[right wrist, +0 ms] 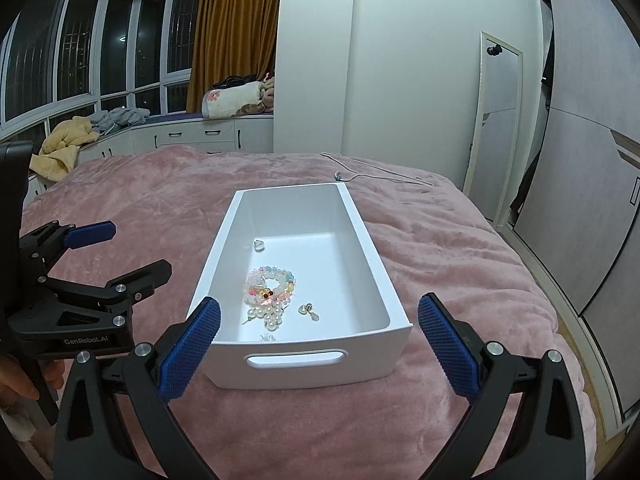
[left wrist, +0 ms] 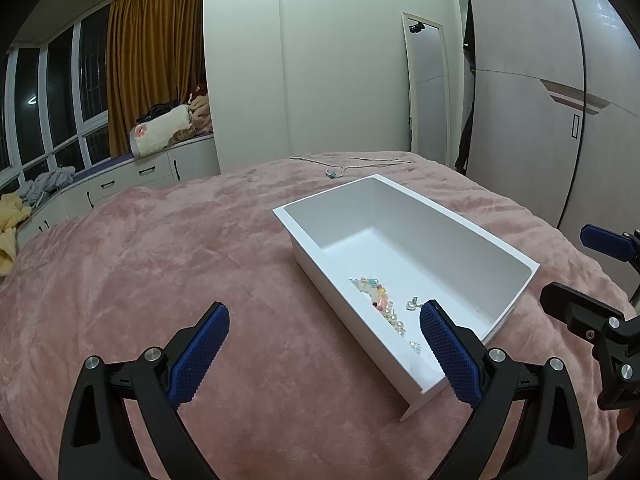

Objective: Organize jewelry

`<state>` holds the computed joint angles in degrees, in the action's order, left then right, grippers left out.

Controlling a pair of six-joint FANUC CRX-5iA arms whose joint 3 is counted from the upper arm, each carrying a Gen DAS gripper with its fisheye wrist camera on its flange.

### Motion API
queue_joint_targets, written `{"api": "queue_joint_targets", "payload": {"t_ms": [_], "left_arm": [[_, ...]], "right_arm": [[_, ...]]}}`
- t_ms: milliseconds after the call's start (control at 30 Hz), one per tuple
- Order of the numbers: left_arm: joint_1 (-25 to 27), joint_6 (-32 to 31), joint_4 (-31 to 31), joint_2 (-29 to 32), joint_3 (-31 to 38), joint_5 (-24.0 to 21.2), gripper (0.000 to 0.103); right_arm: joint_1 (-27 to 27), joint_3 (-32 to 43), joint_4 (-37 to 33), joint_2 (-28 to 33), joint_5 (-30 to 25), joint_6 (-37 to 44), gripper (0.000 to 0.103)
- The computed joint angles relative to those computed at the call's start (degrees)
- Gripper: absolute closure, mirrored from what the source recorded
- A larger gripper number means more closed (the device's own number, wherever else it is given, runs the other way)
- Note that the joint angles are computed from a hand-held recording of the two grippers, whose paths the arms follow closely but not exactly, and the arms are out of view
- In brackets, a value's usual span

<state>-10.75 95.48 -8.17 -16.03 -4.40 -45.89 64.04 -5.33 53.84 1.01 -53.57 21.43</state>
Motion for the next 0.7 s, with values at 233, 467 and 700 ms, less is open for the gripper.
{"api": "queue_joint_targets", "payload": {"t_ms": [233, 467, 700], "left_arm": [[-1.31, 1.95, -1.95, 0.66, 1.22, -0.74, 0.006], [-1.65, 2.42, -2.54, 0.68, 1.38, -0.89, 0.006], [-0.01, 0.99, 0.72, 0.03, 0.26, -0.35, 0.004]], "right_arm": [[-0.1, -0.54, 0.1, -0.43, 0.09, -0.44, 0.005], [-0.17, -0.56, 0.09, -0.44, 0.17, -0.36, 0.005], [-0.45, -0.75, 0.47, -0.61, 0.17, -0.61, 0.005]]}}
